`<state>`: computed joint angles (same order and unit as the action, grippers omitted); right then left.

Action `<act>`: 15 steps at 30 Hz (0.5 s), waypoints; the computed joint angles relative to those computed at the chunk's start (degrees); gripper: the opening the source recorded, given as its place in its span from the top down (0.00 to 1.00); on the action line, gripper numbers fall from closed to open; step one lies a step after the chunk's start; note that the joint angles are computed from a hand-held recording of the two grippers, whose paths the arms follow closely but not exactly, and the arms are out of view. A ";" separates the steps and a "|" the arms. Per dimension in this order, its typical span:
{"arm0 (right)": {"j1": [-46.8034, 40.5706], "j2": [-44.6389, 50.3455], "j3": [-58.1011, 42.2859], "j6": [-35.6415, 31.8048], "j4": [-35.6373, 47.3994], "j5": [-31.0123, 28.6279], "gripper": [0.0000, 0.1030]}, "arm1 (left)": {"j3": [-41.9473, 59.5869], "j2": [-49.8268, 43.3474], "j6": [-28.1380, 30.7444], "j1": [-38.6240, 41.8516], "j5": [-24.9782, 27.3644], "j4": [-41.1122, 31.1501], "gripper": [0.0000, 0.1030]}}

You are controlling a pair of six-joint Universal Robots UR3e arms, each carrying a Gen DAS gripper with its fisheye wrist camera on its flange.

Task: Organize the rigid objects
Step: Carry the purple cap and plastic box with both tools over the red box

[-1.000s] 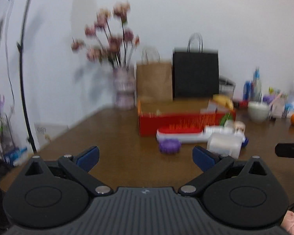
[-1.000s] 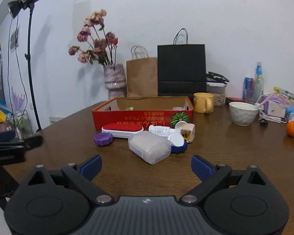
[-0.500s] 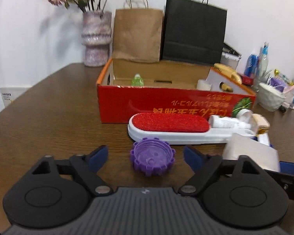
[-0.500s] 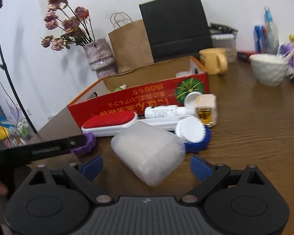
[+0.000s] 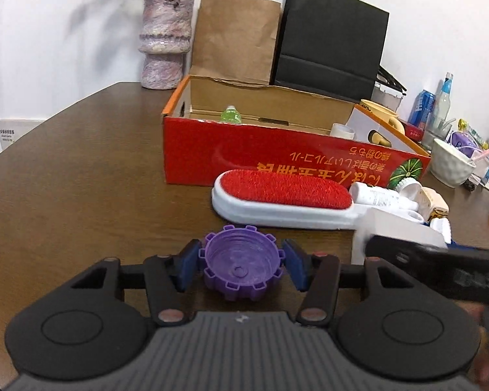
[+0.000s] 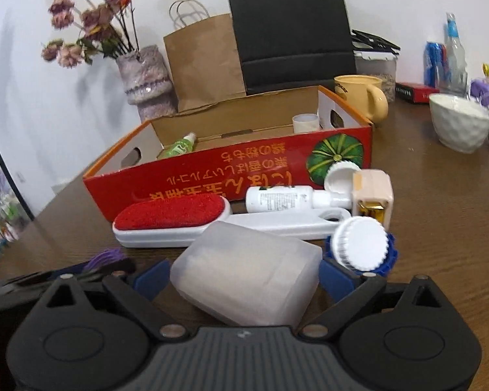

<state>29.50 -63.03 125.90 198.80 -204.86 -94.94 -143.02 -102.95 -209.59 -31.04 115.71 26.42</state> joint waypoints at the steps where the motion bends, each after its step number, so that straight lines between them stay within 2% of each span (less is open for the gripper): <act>1: 0.60 0.77 -1.55 -0.22 1.34 -0.99 0.02 | -0.59 0.71 -1.46 -1.13 1.84 -0.70 0.46; 4: 1.11 2.33 -5.35 1.06 6.28 -2.37 0.01 | -3.72 3.75 -3.57 -3.60 5.83 -1.69 0.46; 7: 2.61 3.24 -6.49 1.44 6.58 -4.88 0.02 | -6.88 9.46 -7.27 -5.63 8.37 -5.30 0.46; 9: 2.61 1.44 -3.35 0.98 5.04 -3.37 0.03 | -8.05 13.26 -10.31 -9.03 12.12 -9.01 0.46; 12: 4.50 -0.98 5.11 -0.47 -3.55 -3.19 0.03 | -7.96 18.59 -17.41 -17.07 19.97 -19.00 0.46; 15: 8.57 -2.77 14.10 -1.68 -14.39 -6.32 0.03 | -5.06 23.59 -29.48 -27.07 28.01 -36.49 0.46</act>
